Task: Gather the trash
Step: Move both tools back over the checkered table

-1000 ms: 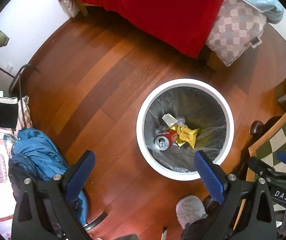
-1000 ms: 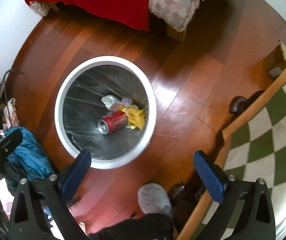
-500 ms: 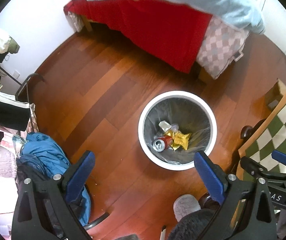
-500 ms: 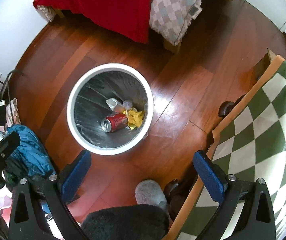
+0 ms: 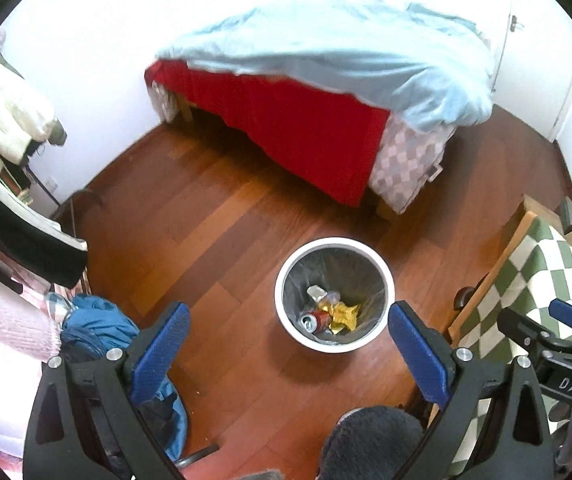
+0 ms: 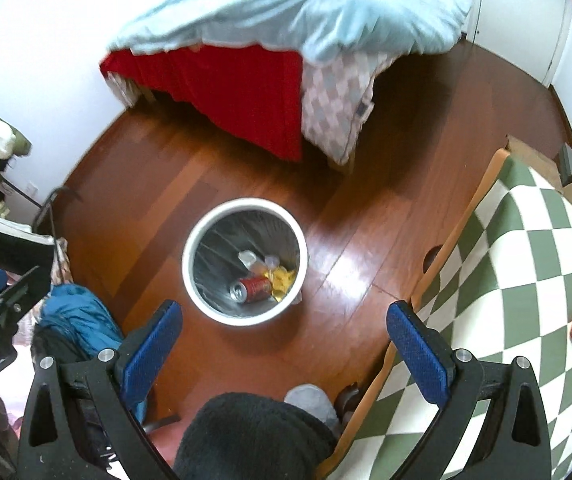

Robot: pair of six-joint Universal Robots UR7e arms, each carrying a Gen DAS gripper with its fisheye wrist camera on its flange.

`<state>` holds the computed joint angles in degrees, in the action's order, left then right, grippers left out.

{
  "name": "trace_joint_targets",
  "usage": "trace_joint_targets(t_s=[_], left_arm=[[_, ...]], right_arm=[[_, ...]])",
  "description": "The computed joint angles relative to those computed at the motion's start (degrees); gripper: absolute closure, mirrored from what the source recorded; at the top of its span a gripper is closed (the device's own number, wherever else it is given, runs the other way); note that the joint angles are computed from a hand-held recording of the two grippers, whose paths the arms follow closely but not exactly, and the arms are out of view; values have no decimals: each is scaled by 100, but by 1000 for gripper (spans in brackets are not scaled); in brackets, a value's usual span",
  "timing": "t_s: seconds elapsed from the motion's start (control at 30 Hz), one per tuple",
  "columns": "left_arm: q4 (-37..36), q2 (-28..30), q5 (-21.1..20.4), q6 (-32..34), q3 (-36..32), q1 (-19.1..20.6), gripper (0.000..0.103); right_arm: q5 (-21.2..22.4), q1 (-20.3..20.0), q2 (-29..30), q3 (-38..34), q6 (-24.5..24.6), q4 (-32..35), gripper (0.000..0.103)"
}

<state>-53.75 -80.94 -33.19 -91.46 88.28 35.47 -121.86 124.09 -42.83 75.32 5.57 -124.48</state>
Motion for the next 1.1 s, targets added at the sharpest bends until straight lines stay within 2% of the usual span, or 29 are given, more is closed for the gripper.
trace_joint_targets(t_s=[0.17, 0.27, 0.4, 0.53, 0.6, 0.7, 0.83, 0.97, 1.07, 1.1], left_arm=[[262, 82, -113, -366, -144, -386, 2], [91, 158, -92, -343, -147, -575, 2], [-391, 470, -57, -7, -155, -670, 2], [-1577, 1085, -279, 1022, -147, -526, 2], [-2386, 1492, -462, 1716, -137, -431, 2], [-3182, 2236, -731, 2608, -406, -292, 2], [-3991, 3460, -1195, 3663, -1168, -104, 1], [-4036, 4655, -1744, 4305, -2318, 84, 1], [-3659, 5475, -2093, 4415, -3370, 195, 1], [-3544, 5696, -2205, 4403, -3682, 220, 1]], right_arm=[[296, 77, -579, 371, 121, -196, 0], [505, 61, -1004, 690, 288, -341, 0], [660, -89, -1693, 1235, 587, -451, 0], [562, -432, -2424, 1707, 882, -372, 0], [304, -676, -2821, 1942, 1037, -308, 0], [-49, -1150, -3398, 2185, 1289, -77, 0], [-531, -1968, -3990, 2250, 1447, 182, 0], [-878, -2859, -4255, 2090, 1318, 186, 0], [-974, -3506, -4158, 1775, 1249, 236, 1], [-973, -3633, -4084, 1680, 1234, 240, 6]])
